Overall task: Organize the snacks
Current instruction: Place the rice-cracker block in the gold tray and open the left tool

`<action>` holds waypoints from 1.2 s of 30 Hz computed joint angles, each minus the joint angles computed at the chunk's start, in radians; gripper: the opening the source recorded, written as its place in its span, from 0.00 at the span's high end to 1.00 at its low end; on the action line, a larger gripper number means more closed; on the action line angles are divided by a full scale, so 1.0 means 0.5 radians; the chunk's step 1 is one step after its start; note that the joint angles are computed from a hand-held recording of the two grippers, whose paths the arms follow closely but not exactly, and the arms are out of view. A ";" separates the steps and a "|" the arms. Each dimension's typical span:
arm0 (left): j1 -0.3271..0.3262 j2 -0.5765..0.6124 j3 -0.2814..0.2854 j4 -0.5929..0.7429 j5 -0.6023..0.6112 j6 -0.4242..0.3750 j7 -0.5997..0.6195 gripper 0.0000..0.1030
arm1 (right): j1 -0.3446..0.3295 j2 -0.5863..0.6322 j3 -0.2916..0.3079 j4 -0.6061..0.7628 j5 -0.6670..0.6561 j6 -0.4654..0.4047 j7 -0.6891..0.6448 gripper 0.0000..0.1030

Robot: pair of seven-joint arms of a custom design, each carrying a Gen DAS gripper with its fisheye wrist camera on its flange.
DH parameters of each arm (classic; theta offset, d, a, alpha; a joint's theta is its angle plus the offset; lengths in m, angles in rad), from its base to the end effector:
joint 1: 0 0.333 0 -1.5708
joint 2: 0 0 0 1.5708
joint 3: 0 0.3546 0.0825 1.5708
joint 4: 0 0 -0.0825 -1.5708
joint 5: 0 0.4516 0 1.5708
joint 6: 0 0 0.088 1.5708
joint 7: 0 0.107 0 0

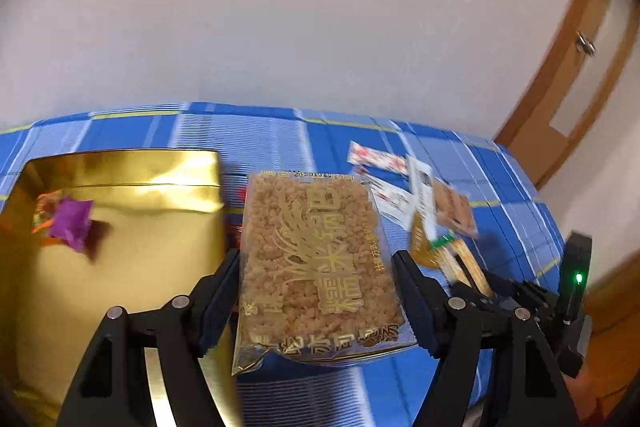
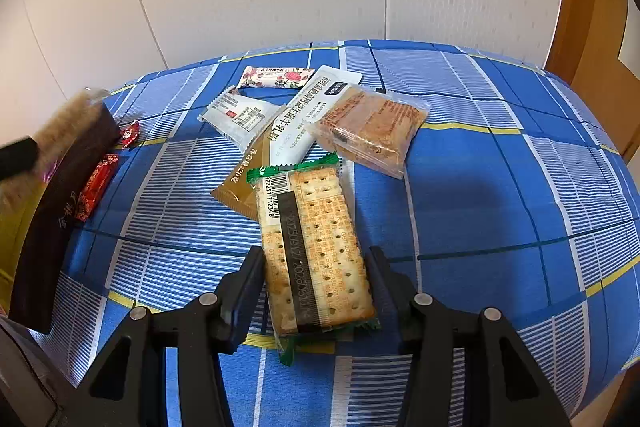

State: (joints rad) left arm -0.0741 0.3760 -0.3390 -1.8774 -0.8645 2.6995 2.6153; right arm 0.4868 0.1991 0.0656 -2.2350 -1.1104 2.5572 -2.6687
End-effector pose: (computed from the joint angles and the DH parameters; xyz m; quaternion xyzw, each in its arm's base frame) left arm 0.6831 -0.2507 0.3548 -0.3970 0.8409 -0.3665 0.0300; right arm 0.5054 0.3267 0.2745 -0.4534 0.8331 -0.2449 0.2009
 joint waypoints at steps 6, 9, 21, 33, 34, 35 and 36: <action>-0.025 0.176 0.162 0.223 0.300 -0.016 -0.380 0.28 | 0.007 0.020 0.005 0.026 0.045 -0.049 -0.057 0.50; -0.014 0.284 0.209 0.345 0.466 -0.042 -0.563 0.28 | 0.015 0.026 0.005 0.036 0.057 -0.072 -0.074 0.50; 0.062 0.649 0.220 0.789 0.819 -0.256 -1.013 0.28 | 0.043 0.060 0.004 0.081 0.088 -0.155 -0.122 0.50; 0.241 0.695 0.064 0.807 0.615 -0.201 -0.979 0.24 | 0.065 0.110 -0.004 0.162 0.133 -0.245 -0.154 0.52; 0.259 0.677 0.046 0.783 0.587 -0.194 -0.948 0.24 | 0.070 0.111 -0.008 0.169 0.127 -0.250 -0.142 0.52; 0.278 0.652 0.026 0.747 0.555 -0.172 -0.905 0.24 | 0.074 0.112 -0.009 0.173 0.119 -0.254 -0.132 0.52; 0.294 0.616 0.008 0.692 0.516 -0.108 -0.854 0.24 | 0.080 0.112 -0.011 0.180 0.104 -0.265 -0.121 0.52</action>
